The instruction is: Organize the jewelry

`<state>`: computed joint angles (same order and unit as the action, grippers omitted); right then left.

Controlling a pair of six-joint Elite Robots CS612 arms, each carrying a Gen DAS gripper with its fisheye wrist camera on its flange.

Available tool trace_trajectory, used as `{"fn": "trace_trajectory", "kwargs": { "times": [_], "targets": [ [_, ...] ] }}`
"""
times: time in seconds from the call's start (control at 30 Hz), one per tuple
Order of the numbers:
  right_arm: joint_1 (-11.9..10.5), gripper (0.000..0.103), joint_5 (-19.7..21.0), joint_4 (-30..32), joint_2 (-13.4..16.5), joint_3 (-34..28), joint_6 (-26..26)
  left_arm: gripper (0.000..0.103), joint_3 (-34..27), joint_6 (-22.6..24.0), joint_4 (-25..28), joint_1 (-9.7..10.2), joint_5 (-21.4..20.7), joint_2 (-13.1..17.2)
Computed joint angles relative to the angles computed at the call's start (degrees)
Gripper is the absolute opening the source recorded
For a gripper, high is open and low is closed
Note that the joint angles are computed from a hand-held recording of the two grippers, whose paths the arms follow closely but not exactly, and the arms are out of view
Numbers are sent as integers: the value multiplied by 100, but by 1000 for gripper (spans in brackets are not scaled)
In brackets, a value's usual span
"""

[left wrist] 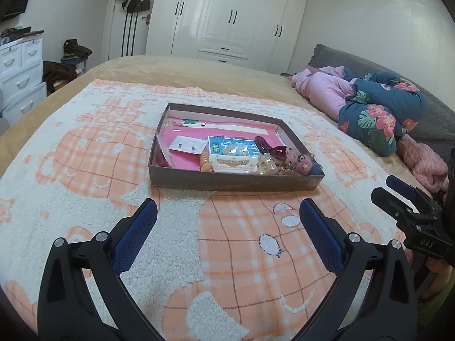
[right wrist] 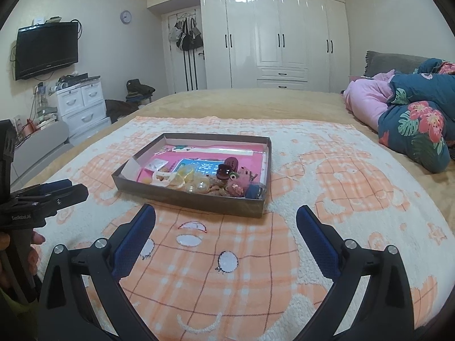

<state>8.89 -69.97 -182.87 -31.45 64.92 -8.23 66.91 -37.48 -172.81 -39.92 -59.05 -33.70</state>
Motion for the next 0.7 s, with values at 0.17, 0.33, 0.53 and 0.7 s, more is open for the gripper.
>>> {"fn": "trace_trajectory", "kwargs": {
  "times": [0.17, 0.33, 0.53, 0.7],
  "targets": [
    [-10, 97, -32, -184, -7, 77, 51, 92, 37, 188, -287, -45, 19, 35],
    [-18, 97, -63, -337, -5, 146, 66, 92, 14, 284, -386, -94, 182, 77],
    [-19, 97, -151, -969, 46, 244, 90, 92, -45, 377, -409, -163, 616, 154],
    [-35, 97, -196, -1556, 128, 255, 250, 92, -42, 614, -720, -198, 727, 198]
  ]
}}
